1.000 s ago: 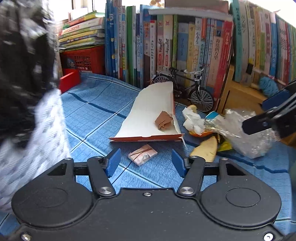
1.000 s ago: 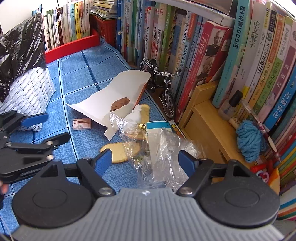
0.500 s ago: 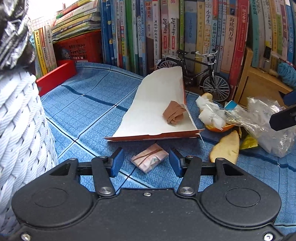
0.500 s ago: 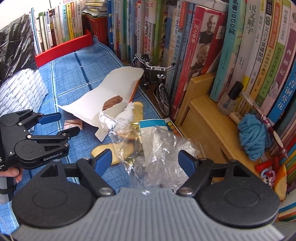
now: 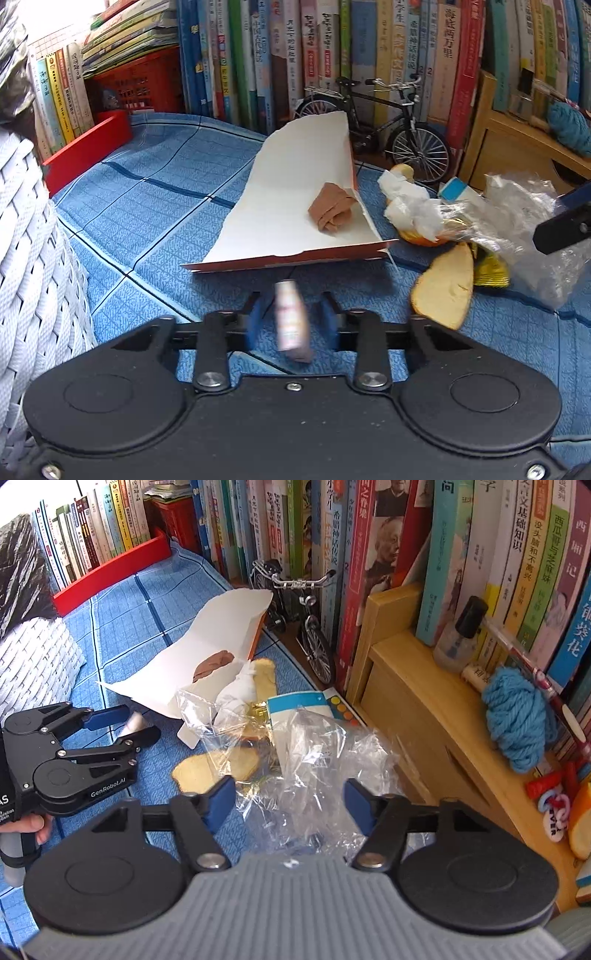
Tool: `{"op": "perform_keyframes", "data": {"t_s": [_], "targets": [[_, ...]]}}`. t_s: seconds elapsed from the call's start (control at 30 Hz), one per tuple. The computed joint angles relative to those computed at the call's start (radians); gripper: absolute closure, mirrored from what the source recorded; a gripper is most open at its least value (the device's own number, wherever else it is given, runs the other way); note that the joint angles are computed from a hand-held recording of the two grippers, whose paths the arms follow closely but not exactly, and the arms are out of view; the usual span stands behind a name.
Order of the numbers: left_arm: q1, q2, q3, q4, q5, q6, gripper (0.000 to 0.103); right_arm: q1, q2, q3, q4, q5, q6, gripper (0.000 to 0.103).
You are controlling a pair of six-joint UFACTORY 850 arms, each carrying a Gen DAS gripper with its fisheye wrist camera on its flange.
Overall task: Collect trash
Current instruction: 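Grasp the small pink packet with the left gripper while the right gripper grasps the clear plastic wrapper, then lift the clear plastic wrapper with the right gripper toward the bin while the left gripper holds the pink packet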
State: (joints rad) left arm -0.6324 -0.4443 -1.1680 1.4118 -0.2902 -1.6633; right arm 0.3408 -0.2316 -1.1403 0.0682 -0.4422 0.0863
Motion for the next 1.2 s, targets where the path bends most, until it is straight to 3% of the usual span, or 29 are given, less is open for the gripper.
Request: {"op": "perform_keyframes", "data": {"t_s": [0.07,0.1,0.2,0.53,0.73,0.9,1.07,1.2], "targets": [[-0.005,0.001,-0.002,-0.036,-0.008,0.043,0.092,0.0,0.0,-0.003,-0.003,-0.008,0.01,0.056],[-0.008,0.002,-0.002,-0.044,-0.016,0.056,0.092,0.001,0.001,-0.005,-0.011,-0.011,0.022,0.063],[-0.013,0.012,0.005,-0.056,-0.025,0.071,0.092,0.0,0.005,-0.009,-0.008,-0.012,0.017,0.066],[-0.023,0.119,0.07,0.102,0.004,-0.109,0.092,0.012,0.032,-0.048,0.077,-0.012,-0.036,0.069],[-0.042,0.191,0.072,0.103,-0.008,-0.112,0.092,0.015,0.034,-0.109,0.069,-0.029,0.045,0.069],[-0.051,0.253,0.064,0.06,-0.013,-0.089,0.092,0.022,0.039,-0.165,0.035,-0.041,0.113,0.07],[-0.038,0.305,0.032,-0.16,-0.011,0.106,0.092,0.029,0.051,-0.208,0.11,-0.028,0.068,0.07],[-0.036,0.35,0.026,-0.145,-0.064,0.091,0.092,0.041,0.061,-0.241,0.172,-0.011,0.01,0.07]]}}
